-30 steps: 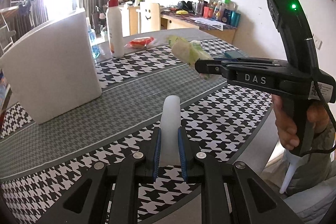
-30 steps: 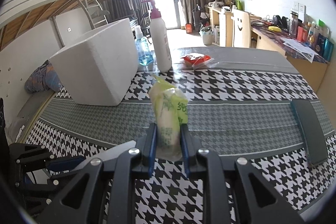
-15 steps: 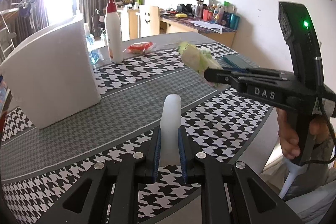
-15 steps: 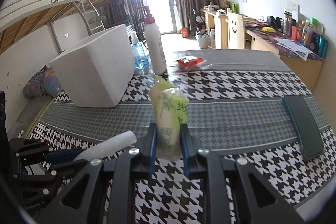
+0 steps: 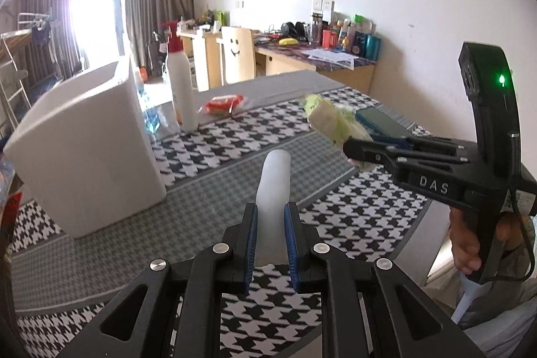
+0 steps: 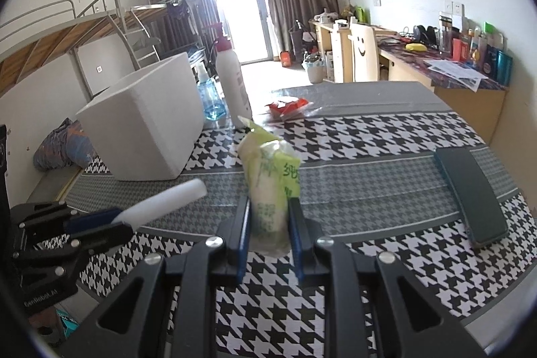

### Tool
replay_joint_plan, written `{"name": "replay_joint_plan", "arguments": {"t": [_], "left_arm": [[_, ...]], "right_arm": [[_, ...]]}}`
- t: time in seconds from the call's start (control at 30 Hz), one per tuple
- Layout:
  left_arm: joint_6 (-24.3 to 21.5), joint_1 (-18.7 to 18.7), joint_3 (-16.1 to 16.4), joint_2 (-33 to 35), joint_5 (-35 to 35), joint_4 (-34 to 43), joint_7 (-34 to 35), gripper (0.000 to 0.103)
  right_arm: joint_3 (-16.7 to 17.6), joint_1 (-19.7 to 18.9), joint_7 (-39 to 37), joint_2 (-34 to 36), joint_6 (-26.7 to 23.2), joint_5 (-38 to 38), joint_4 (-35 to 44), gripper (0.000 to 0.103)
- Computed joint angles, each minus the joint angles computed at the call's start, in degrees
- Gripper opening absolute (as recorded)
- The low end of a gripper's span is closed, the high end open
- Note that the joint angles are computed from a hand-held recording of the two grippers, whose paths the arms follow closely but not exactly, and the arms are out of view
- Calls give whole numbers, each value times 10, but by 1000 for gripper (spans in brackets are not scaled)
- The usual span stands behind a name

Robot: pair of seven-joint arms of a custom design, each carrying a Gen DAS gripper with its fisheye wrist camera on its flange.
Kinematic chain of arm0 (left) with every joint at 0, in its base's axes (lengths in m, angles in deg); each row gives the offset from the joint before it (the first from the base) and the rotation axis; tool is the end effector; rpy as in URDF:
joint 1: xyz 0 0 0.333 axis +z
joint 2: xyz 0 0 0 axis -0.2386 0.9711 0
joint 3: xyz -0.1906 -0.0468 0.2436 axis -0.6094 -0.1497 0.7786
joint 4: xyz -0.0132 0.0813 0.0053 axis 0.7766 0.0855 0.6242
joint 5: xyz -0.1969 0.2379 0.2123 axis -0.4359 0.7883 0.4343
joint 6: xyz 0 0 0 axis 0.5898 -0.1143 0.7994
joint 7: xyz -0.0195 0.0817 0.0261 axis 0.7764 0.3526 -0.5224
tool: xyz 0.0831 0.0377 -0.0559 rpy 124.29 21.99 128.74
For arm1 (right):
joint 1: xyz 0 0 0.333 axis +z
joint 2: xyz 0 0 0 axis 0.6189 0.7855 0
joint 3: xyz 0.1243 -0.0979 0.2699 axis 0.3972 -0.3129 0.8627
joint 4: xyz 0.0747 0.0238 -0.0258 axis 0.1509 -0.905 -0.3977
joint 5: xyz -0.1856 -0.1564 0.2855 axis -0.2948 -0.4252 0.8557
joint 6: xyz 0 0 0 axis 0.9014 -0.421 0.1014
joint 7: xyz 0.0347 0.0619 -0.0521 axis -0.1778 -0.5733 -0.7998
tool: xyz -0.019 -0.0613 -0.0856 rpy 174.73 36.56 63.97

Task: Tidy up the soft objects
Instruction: 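Lift the foam stick with the left gripper while the right gripper lifts the wipe pack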

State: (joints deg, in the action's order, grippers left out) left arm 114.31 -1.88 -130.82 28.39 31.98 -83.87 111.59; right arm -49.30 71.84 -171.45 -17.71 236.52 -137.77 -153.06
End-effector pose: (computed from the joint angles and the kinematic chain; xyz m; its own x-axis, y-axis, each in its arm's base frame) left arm 0.3814 -0.3044 0.4324 -0.4707 -0.8813 0.0423 -0.5830 0.2747 -0.7647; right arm 0.4514 0.4085 0.4246 0.2696 -0.9464 -0.1777 -0.6221 -0.0304 -0.7823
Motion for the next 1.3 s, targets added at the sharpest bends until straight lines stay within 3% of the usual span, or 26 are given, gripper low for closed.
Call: {"name": "replay_joint_plan", "arguments": {"t": [0.07,0.13,0.23,0.63,0.73,0.93,1.17,1.3], "left_arm": [[5,24,-22,-3,-1,4,-3,17],[9,78,-73,-11,-3,9,-5,17],[13,110,-102,-14,-11,15,-4,17],[34,118,-108,-36,-51,9,26,17],[36,97,-86,-37,-61,5,36,17],[43,130,-119,-48,-86,7,42,17],[39,128,-108,-53,-88,8,43,17],[37,144,-120,-61,-87,11,37,17]], "right_arm": [[-2,0,8,-3,0,-6,-1,25],[-2,0,19,-5,-2,-19,-1,25],[1,-2,40,-9,-6,-38,-1,25],[16,-10,43,-11,-22,-59,13,25],[17,-11,39,-8,-21,-60,19,25],[14,-9,41,-4,-22,-72,33,25],[13,-9,32,4,-18,-77,51,25],[10,-7,26,12,-14,-78,64,25]]}}
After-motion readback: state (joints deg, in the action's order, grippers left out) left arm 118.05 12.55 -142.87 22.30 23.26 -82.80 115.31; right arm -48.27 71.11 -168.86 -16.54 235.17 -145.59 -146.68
